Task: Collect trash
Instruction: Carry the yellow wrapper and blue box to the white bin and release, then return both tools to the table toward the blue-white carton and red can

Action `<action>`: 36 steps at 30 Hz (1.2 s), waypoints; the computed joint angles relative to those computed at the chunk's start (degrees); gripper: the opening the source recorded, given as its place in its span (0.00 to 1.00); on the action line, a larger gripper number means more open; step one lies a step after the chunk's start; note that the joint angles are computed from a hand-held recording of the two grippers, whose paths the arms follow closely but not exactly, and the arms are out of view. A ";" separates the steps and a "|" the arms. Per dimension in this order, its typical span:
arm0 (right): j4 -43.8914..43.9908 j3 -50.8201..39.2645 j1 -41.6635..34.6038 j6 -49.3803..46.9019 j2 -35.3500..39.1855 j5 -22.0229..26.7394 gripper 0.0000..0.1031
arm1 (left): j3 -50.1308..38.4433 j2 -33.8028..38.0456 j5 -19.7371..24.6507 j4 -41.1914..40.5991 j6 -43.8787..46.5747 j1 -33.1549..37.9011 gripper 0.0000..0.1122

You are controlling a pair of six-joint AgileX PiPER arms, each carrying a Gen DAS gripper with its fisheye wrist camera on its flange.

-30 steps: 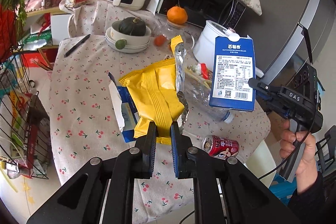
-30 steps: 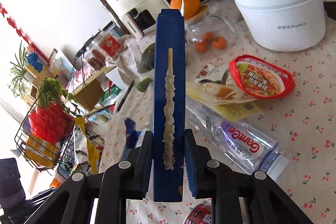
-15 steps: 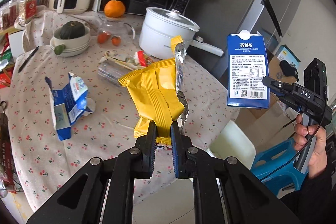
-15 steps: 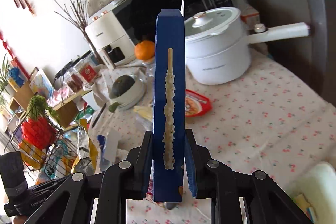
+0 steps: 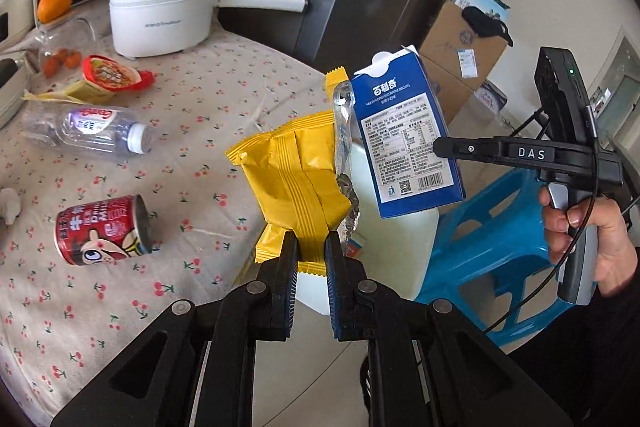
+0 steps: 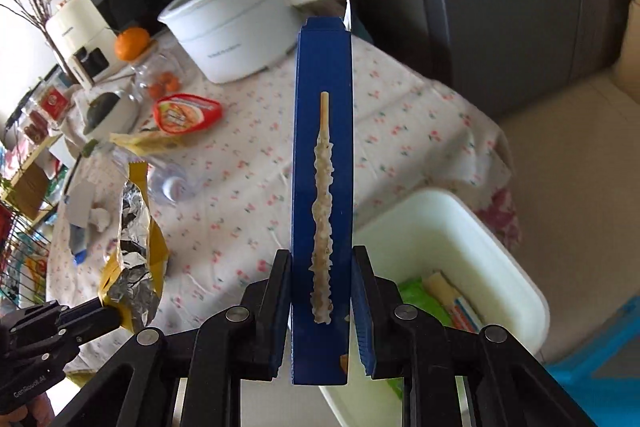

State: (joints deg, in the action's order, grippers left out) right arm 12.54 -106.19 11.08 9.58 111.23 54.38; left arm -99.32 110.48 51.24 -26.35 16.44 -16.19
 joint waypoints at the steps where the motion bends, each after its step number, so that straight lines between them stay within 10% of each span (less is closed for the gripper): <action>1: 0.23 0.80 -0.80 0.07 0.27 0.71 0.25 | -0.01 0.49 -0.15 0.68 -0.32 -0.94 0.12; 14: 4.96 2.39 -6.72 -0.07 6.41 9.54 0.25 | -8.46 10.23 1.96 5.88 -4.44 -7.23 0.12; 30: -1.44 1.87 -7.62 2.97 2.72 9.38 0.56 | -20.00 19.87 3.56 5.17 -4.22 -9.21 0.14; 36: -4.16 1.09 -7.23 3.75 2.04 9.43 0.60 | -21.97 21.05 4.07 6.52 -6.98 -8.72 0.53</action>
State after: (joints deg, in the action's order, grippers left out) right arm 8.37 -105.10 3.85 13.33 113.27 63.80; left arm -121.29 131.53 55.30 -19.83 9.46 -24.91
